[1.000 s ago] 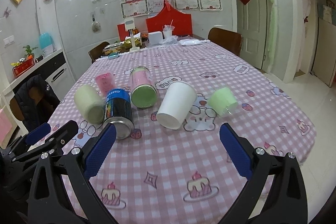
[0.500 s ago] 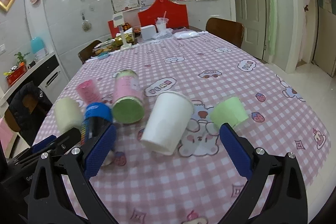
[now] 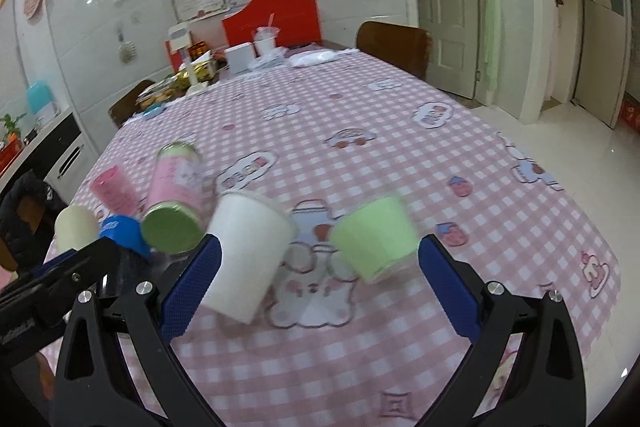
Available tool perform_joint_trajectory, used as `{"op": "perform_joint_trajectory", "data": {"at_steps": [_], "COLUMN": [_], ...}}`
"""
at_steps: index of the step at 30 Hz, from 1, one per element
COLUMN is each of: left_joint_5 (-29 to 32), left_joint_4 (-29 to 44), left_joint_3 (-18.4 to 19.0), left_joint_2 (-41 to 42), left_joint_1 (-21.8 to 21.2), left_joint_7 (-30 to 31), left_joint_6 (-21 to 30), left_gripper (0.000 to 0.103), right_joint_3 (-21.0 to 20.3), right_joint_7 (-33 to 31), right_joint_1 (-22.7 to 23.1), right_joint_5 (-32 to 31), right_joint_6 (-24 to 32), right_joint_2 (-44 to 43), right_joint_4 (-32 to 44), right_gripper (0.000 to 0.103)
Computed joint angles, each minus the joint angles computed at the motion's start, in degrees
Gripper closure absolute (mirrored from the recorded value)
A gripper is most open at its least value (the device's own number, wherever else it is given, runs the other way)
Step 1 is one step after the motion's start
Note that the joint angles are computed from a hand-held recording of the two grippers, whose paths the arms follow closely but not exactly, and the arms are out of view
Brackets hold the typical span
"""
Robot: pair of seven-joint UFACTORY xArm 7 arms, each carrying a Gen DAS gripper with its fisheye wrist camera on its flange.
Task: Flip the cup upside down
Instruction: 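Move the open left gripper forward around the white paper cup, then close the left gripper on the white paper cup and lift it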
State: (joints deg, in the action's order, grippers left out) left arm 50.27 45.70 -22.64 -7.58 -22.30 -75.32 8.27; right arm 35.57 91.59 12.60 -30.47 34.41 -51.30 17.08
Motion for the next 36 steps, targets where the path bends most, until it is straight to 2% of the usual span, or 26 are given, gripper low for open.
{"op": "perform_joint_trajectory", "data": {"at_steps": [6, 9, 12, 18, 20, 23, 25, 26, 32, 36], "left_joint_5": [-5.3, -5.3, -7.8, -8.6, -9.3, -6.2, -6.8, -8.4, -6.3, -4.8], "left_joint_4": [8.5, 12.8, 15.7, 21.1, 21.3, 20.9, 21.2, 21.0, 20.6, 17.4], "left_joint_3": [0.8, 1.9, 3.2, 7.1, 8.6, 11.4, 11.6, 11.2, 11.9, 11.5], "left_joint_2": [8.2, 12.1, 15.3, 20.6, 21.0, 20.8, 21.1, 21.3, 20.3, 17.2], "left_joint_1": [-6.3, -9.5, -11.8, -17.3, -18.5, -20.7, -20.6, -20.2, -21.2, -20.6], "left_joint_7": [9.1, 10.4, 13.4, 14.7, 14.8, 10.1, 10.5, 11.9, 10.3, 9.1], "left_joint_6": [7.0, 12.1, 14.1, 20.8, 20.5, 20.2, 20.5, 19.9, 20.1, 16.6], "left_gripper": [0.02, 0.02, 0.02, 0.02, 0.02, 0.02, 0.029, 0.039, 0.039, 0.039], "right_joint_3": [-2.4, -5.2, -6.3, -8.4, -8.7, -9.0, -9.3, -9.2, -8.0, -6.1], "right_joint_7": [-1.2, -2.6, -3.9, -4.8, -4.9, -5.4, -6.0, -6.3, -6.4, -5.4], "right_joint_1": [2.4, 3.8, 4.1, 5.8, 5.9, 6.1, 6.5, 6.8, 8.8, 11.1], "right_joint_5": [1.2, 1.9, 2.7, 5.6, 6.2, 7.1, 7.5, 7.7, 9.0, 9.7], "right_joint_6": [4.4, 3.7, 3.7, 2.7, 1.7, 0.7, 0.2, 0.5, 2.7, 5.9], "right_joint_2": [-6.3, -10.0, -12.2, -17.2, -17.8, -17.8, -18.2, -18.8, -19.7, -19.8], "right_joint_4": [-4.2, -7.8, -9.9, -15.0, -15.9, -16.7, -17.1, -17.1, -16.4, -14.7], "right_gripper": [0.008, 0.008, 0.008, 0.008, 0.008, 0.008, 0.008, 0.008, 0.008, 0.008]}}
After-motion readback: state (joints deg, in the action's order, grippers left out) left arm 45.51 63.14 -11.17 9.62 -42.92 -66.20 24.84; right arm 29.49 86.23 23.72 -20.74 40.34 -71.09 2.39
